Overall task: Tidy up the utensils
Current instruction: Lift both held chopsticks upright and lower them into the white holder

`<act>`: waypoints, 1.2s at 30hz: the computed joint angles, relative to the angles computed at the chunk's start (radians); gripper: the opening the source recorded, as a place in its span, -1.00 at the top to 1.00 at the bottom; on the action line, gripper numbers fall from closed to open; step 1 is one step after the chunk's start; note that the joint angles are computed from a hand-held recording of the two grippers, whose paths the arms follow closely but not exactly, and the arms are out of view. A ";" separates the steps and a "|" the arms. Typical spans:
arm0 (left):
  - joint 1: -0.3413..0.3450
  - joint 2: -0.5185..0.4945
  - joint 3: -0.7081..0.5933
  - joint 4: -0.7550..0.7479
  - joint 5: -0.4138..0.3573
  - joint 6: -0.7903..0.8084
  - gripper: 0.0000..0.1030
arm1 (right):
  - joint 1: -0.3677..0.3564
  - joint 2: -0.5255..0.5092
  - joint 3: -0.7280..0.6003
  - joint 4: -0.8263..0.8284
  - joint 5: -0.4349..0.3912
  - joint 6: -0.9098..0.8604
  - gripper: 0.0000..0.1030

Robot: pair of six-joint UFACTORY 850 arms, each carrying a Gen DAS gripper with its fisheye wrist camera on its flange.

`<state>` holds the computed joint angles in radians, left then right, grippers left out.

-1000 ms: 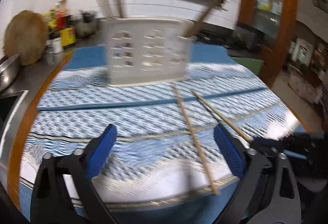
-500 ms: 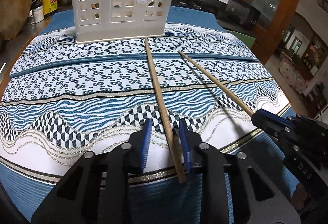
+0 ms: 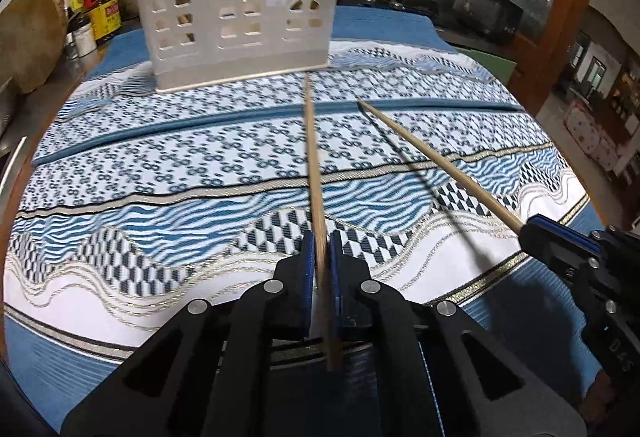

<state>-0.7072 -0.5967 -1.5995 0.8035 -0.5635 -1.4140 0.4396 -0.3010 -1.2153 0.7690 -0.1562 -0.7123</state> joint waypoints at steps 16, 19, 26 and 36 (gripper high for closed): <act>0.033 0.161 0.087 0.306 0.022 -0.249 0.89 | -0.047 -0.006 -0.179 0.103 -0.139 -0.145 0.86; 0.043 0.179 0.087 0.329 0.031 -0.250 0.89 | -0.048 -0.031 -0.270 0.035 -0.190 -0.096 0.86; 0.068 0.176 0.012 0.270 0.040 -0.112 0.90 | -0.052 -0.145 -0.572 -0.105 -0.369 0.032 0.86; 0.094 0.172 -0.085 0.171 0.034 0.069 0.90 | -0.009 -0.313 -0.941 -0.393 -0.498 0.238 0.86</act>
<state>-0.6129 -0.4249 -1.6847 0.9741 -0.5291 -1.3449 0.4306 -0.6135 -2.1564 0.3764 -0.6539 -0.4742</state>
